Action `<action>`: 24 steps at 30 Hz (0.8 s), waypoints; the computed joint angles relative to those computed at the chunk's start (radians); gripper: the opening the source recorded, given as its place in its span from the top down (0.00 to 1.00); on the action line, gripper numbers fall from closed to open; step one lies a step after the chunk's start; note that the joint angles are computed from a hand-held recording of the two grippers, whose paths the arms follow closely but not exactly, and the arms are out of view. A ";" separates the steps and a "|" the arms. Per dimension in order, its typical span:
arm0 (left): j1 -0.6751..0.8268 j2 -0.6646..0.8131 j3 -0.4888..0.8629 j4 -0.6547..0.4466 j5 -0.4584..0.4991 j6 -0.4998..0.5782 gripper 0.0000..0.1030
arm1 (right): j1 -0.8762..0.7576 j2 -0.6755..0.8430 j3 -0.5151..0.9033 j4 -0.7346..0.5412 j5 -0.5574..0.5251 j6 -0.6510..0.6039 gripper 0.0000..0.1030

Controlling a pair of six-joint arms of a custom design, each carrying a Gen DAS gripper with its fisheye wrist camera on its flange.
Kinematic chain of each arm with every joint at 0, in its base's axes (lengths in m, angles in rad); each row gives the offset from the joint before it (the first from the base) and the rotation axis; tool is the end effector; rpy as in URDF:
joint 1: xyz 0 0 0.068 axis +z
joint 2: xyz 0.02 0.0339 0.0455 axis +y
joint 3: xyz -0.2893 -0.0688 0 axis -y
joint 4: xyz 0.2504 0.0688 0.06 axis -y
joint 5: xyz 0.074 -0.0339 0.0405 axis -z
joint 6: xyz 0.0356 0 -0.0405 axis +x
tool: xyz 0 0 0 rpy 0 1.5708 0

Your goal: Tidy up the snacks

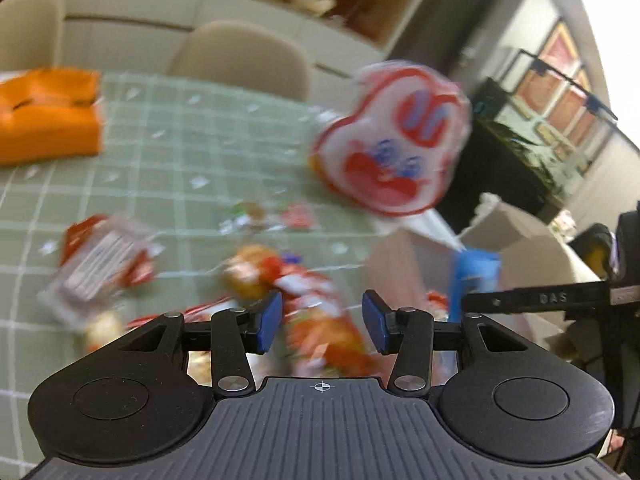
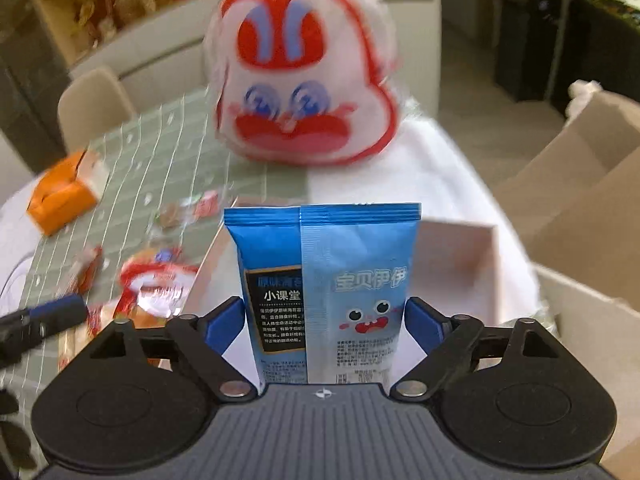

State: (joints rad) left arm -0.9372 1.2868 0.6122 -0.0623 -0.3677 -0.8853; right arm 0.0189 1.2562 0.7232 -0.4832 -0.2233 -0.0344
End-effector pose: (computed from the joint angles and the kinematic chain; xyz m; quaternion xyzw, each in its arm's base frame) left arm 0.1591 -0.1950 0.2096 -0.0507 0.9005 -0.2122 0.3761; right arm 0.2337 0.0123 0.2206 -0.0560 0.9547 0.1051 0.2729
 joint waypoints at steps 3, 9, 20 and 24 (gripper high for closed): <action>0.028 -0.036 -0.052 0.007 0.044 -0.005 0.52 | 0.067 -0.035 -0.020 0.031 0.120 0.091 0.15; 0.025 -0.133 -0.096 -0.053 0.078 0.047 0.52 | 0.354 -0.061 0.072 0.045 0.318 0.209 0.15; 0.002 -0.465 -0.239 -0.235 0.213 0.000 0.52 | 0.496 0.769 0.721 0.000 0.349 0.463 0.17; 0.013 -0.519 -0.288 -0.241 0.274 0.009 0.52 | 0.513 0.815 0.763 -0.038 0.383 0.402 0.46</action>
